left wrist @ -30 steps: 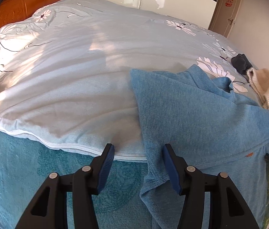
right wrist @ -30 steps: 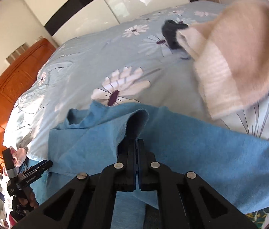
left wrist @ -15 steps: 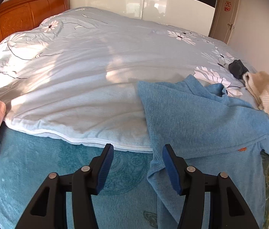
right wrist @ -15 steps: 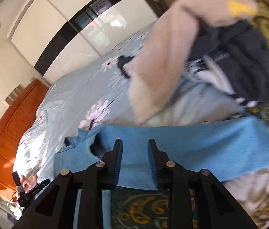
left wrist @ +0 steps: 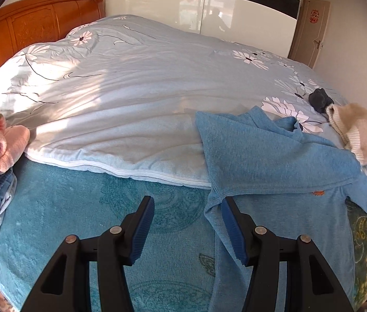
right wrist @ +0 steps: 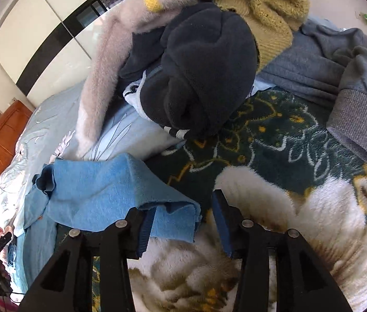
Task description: Fold clothes
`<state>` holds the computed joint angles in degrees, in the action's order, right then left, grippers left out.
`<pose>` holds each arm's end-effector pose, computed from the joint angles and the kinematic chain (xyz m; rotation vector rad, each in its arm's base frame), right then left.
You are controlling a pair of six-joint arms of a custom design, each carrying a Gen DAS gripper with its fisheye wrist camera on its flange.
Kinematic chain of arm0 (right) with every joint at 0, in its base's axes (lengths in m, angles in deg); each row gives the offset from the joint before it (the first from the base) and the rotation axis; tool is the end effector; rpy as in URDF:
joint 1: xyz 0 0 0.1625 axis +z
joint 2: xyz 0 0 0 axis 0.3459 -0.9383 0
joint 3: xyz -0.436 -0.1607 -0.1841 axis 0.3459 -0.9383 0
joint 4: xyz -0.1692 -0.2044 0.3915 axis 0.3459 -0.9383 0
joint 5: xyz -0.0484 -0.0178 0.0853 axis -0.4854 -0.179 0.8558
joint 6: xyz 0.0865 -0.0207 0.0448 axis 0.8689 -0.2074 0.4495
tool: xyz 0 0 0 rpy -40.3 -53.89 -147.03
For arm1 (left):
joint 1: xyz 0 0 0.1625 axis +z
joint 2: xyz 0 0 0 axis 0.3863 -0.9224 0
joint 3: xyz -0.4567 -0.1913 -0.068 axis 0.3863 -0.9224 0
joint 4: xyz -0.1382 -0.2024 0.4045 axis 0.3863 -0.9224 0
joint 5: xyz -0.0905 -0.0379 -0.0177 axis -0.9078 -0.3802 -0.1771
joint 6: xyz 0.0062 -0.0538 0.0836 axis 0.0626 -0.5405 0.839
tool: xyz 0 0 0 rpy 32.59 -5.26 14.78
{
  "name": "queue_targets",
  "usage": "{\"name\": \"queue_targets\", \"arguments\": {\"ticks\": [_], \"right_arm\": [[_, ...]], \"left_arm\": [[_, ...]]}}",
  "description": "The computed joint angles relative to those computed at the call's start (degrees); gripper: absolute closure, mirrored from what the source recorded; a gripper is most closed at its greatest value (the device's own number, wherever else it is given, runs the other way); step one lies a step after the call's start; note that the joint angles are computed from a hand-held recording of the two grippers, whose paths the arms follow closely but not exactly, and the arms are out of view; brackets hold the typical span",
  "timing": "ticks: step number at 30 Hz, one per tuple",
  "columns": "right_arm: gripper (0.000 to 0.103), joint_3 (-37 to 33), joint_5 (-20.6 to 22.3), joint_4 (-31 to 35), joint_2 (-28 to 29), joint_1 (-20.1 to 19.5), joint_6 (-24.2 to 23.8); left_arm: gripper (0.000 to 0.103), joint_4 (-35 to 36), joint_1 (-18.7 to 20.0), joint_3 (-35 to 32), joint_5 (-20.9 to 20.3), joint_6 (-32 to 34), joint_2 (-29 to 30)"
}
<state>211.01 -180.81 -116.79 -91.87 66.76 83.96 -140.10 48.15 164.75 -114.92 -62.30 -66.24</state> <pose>0.0550 -0.5293 0.2777 -0.4544 -2.3147 1.2517 -0.0709 -0.7795 0.3061 0.5980 2.4119 -0.7005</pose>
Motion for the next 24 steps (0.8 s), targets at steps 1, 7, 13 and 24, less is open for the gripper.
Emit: {"name": "queue_targets", "arguments": {"ticks": [1,7,13,24], "right_arm": [[0.057,0.2,0.9,-0.1,-0.1,-0.3,-0.2],[0.098,2.1,6.5,1.1,-2.3,-0.4,-1.7],[0.099,-0.5,3.2,9.9,-5.7,6.4,-0.5],[0.099,-23.3,1.4,36.0,6.2,20.0,6.1]], "left_arm": [[0.045,0.1,0.0,0.1,0.0,-0.2,-0.1],[0.045,0.9,0.1,0.7,-1.3,-0.7,-0.6],[0.045,1.9,1.2,0.6,-3.7,-1.4,-1.3],[0.045,2.9,4.1,-0.7,-8.7,-4.1,-2.7]]}}
